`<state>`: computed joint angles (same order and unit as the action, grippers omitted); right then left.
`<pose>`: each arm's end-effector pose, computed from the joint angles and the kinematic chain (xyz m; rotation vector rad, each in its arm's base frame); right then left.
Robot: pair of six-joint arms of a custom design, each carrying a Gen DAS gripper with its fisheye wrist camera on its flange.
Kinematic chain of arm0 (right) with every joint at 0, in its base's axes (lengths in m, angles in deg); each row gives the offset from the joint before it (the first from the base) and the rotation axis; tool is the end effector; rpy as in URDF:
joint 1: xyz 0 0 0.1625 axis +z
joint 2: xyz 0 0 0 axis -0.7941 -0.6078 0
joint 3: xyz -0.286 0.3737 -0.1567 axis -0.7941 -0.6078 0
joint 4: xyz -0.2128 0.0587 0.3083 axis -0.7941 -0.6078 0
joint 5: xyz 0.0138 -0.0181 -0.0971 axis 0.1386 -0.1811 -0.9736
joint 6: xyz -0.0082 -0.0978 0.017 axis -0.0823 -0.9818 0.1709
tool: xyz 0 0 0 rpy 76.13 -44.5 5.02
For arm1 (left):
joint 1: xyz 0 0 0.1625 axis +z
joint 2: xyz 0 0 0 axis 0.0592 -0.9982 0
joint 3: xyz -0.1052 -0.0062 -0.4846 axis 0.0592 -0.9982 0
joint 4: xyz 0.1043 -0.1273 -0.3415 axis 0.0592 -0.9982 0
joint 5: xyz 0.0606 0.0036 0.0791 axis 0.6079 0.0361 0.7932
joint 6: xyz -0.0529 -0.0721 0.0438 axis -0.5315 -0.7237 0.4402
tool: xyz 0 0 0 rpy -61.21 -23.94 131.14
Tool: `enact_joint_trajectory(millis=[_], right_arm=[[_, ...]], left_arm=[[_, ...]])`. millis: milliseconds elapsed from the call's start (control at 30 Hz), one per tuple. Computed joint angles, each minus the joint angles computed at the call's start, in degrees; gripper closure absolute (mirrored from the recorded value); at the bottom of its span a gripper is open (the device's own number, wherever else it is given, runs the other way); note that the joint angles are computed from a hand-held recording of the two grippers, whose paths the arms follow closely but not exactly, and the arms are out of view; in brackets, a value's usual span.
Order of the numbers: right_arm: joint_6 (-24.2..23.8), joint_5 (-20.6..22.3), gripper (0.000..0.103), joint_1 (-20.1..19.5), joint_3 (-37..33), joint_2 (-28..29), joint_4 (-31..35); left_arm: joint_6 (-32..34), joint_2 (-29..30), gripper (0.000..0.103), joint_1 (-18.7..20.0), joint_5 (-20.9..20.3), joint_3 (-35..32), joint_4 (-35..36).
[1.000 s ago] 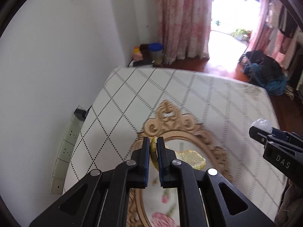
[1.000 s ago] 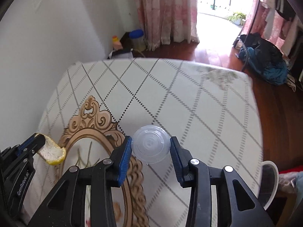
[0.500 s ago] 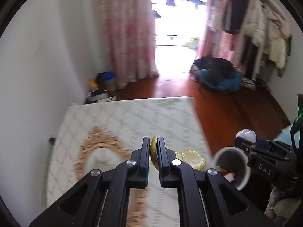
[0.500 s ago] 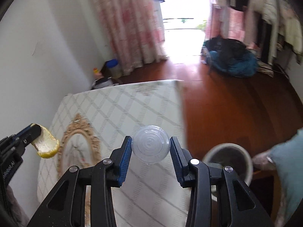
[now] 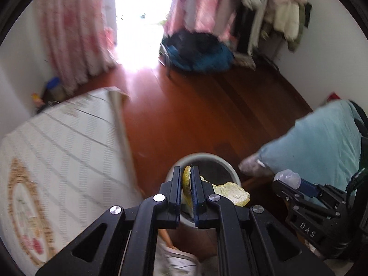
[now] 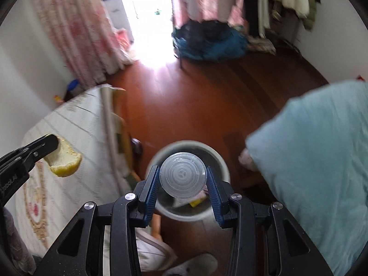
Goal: Collect trash
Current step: 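Carry the lid and peel over the bin and open both tools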
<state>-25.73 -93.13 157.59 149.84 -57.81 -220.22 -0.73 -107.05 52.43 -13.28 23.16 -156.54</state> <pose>0.2611 -0.7600 0.2767 -0.1589 -2.2607 0.7307 -0.3380 -0.8248 0.2017 0.7378 2.5425 -0.3853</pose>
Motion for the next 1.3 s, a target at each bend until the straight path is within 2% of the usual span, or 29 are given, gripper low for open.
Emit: enact_joint_trajectory(millis=[133,267,300,367,433,467,500,533,567,600,633,733,967,1300], right_arm=[[3.16,2.03,0.061,-4.07,3.09,-1.97,1.34],[4.19,4.85,0.061,-7.65,4.0,-1.69,2.32],[4.49,5.15,0.061,-8.11,4.44,-1.66,2.16],[4.52,5.89,0.061,-9.35,4.21,-0.89,2.53],[4.72,6.58,0.06,-10.12,3.54,0.25,2.39],[4.85,6.82,0.06,-10.31,3.5,0.68,2.28],[4.82,7.53,0.06,-10.73,3.55,0.91,1.92],[5.03,7.78,0.056,-10.89,3.31,1.17,2.03],[5.3,7.95,0.049,-11.14,3.11,1.43,2.27],[5.42,8.16,0.033,-11.24,3.24,1.44,2.16],[5.45,8.55,0.022,-11.3,3.3,1.4,1.9],[6.3,6.37,0.002,-10.55,3.29,1.47,2.76],[8.93,0.91,0.002,-6.41,7.37,-1.58,2.73],[12.59,-1.28,0.002,1.58,14.19,-7.61,1.18]], left_arm=[[-1.5,6.12,0.098,0.75,-1.75,-7.49,8.17],[-3.07,11.77,0.095,2.26,-3.23,-16.28,17.36],[-3.23,13.46,0.094,2.96,-4.81,-19.38,20.27],[-4.42,14.83,0.092,3.33,-4.96,-21.45,23.23],[-4.34,14.42,0.09,3.32,-3.63,-19.53,22.38],[-4.24,14.48,0.077,3.16,-2.31,-19.26,22.77],[-4.13,14.03,0.051,3.14,-2.02,-18.06,21.93],[-4.07,13.35,0.034,3.15,-2.06,-16.54,20.84],[-4.2,12.92,0.01,3.14,-1.63,-15.71,20.26],[-4.19,12.14,0.007,3.06,-1.14,-14.23,19.23],[-4.17,11.71,0.007,3.05,-0.9,-13.59,19.05],[-3.82,9.28,0.007,2.22,1.66,-9.54,16.84],[-2.95,2.11,0.007,0.19,5.65,0.81,9.59],[-2.86,-10.23,0.007,-4.27,6.63,14.33,2.08]])
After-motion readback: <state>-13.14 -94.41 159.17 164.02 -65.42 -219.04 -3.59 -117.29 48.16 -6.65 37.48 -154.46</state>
